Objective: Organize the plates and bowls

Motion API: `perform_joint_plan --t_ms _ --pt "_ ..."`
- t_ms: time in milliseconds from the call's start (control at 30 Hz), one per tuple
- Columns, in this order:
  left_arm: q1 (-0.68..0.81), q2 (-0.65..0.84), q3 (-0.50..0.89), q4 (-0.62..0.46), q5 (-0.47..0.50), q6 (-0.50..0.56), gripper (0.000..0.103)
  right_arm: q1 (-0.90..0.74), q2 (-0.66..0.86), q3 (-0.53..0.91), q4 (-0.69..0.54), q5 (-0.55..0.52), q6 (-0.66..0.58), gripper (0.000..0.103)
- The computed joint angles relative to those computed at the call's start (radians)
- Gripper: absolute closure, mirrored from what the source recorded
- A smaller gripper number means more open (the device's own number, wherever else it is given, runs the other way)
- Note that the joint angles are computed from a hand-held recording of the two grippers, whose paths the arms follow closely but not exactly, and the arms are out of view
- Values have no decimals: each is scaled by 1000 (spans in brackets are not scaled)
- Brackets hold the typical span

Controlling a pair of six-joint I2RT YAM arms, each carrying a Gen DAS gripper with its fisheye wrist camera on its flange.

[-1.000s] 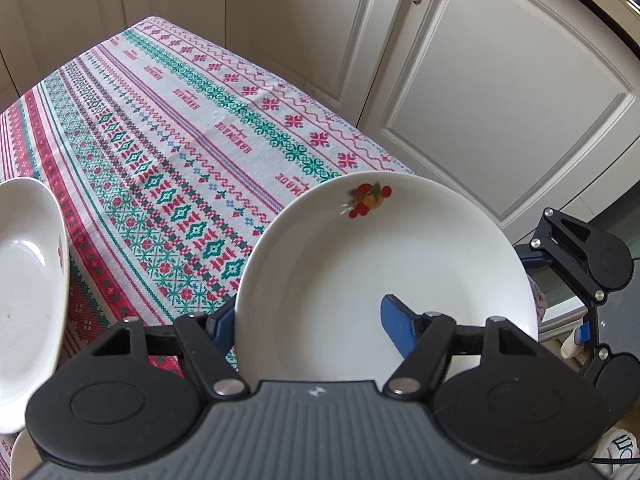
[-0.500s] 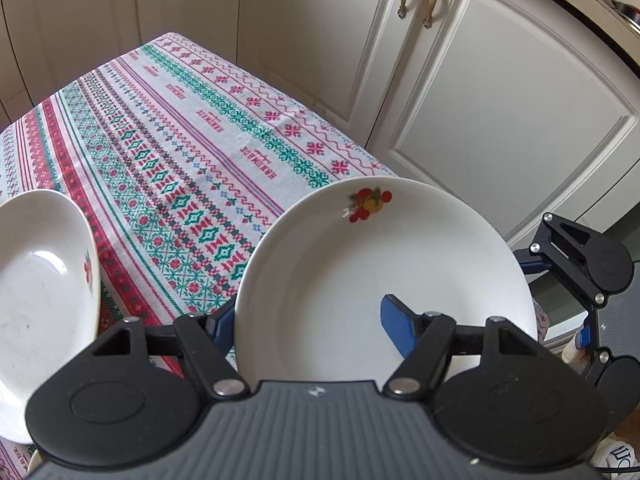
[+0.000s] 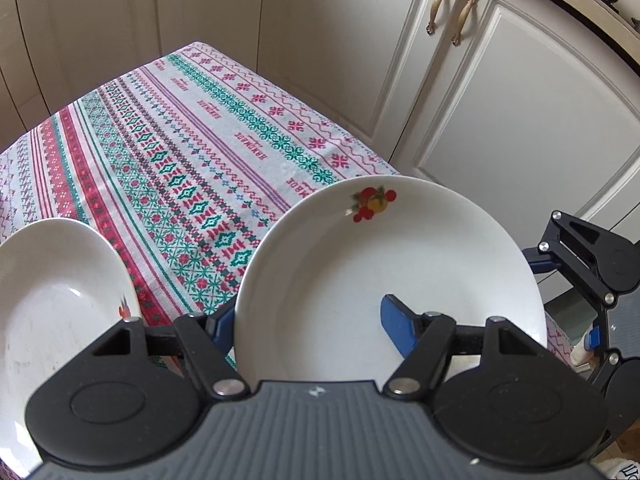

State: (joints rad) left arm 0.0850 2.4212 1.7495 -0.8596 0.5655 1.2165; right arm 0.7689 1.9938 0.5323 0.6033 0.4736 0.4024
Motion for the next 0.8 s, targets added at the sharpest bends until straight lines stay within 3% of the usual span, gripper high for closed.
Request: perform_joint_plan --t_ms 800 --pt "-39 50 49 59 11 -56 32 -102 59 25 45 -69 -39 0"
